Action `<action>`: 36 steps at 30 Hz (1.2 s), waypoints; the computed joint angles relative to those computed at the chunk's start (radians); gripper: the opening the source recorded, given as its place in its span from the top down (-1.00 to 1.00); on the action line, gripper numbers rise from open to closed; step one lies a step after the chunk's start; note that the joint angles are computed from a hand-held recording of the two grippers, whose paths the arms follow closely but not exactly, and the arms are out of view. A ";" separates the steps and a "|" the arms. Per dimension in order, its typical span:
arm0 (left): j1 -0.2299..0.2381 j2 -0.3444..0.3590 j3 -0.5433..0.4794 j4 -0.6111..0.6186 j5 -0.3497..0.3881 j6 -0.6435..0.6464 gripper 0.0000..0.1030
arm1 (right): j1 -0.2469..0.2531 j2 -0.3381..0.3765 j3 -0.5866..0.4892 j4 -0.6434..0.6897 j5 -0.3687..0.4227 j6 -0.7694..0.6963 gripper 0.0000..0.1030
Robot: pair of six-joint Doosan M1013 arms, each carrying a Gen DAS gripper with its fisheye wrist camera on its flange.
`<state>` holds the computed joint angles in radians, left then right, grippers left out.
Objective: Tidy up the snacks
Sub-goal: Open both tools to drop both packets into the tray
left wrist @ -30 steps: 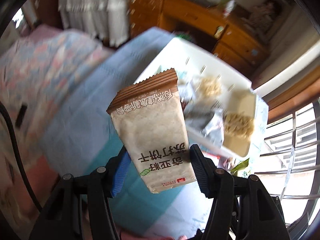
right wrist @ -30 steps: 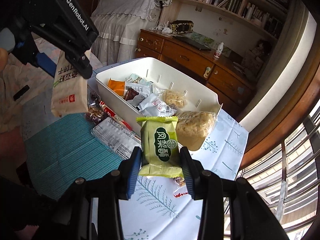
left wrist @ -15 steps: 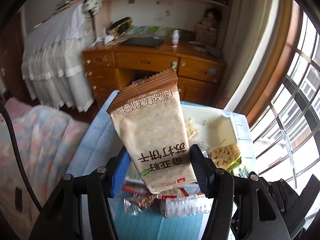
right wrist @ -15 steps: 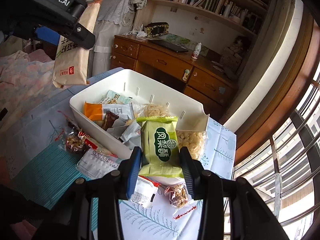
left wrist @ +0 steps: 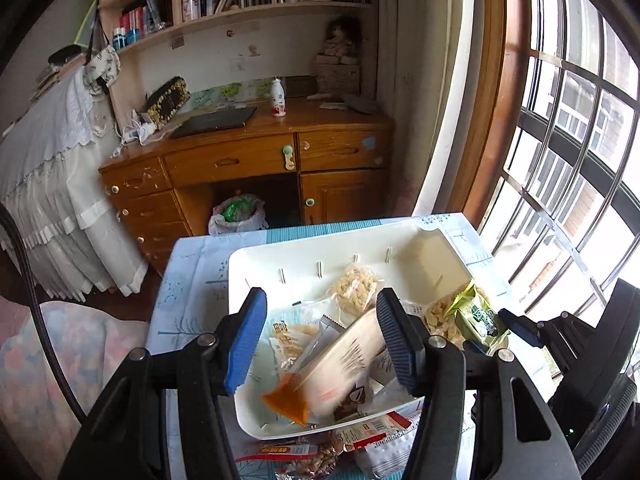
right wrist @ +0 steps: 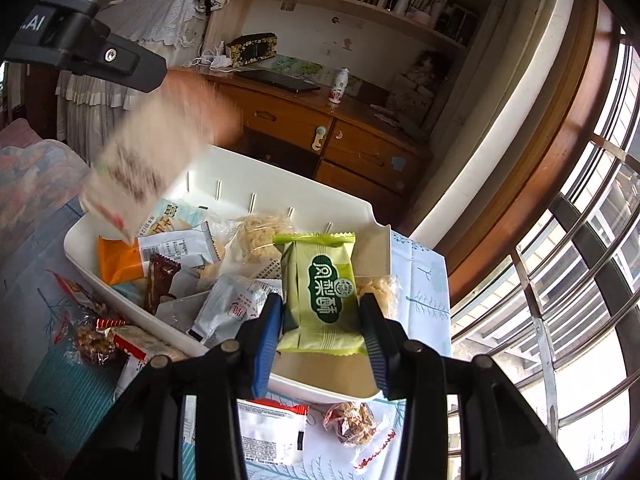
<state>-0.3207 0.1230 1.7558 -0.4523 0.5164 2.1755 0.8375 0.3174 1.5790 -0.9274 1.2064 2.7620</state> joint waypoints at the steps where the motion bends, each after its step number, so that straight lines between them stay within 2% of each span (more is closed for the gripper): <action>1: 0.002 0.006 -0.006 -0.005 0.015 0.001 -0.09 | -0.001 0.004 -0.003 0.002 0.005 0.006 0.21; 3: 0.006 0.014 -0.012 -0.014 0.029 0.005 -0.09 | -0.004 0.012 -0.012 0.014 0.016 0.010 0.21; 7: 0.011 0.020 -0.015 -0.011 0.042 -0.001 -0.09 | 0.000 0.022 -0.022 0.004 0.048 0.032 -0.05; 17: 0.001 -0.001 -0.008 0.020 0.089 -0.112 -0.11 | 0.003 -0.006 -0.001 -0.012 0.039 0.055 -0.05; 22: -0.022 -0.037 0.025 0.043 0.074 -0.173 -0.17 | 0.010 -0.040 0.027 -0.013 0.026 0.047 -0.05; 36: -0.097 -0.149 0.130 0.239 0.052 -0.535 -0.34 | 0.026 -0.168 0.143 0.022 -0.033 0.014 -0.05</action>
<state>-0.4181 -0.0257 1.8858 -0.2137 0.5680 1.6404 0.8636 0.1492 1.7225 -0.9056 1.1730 2.7762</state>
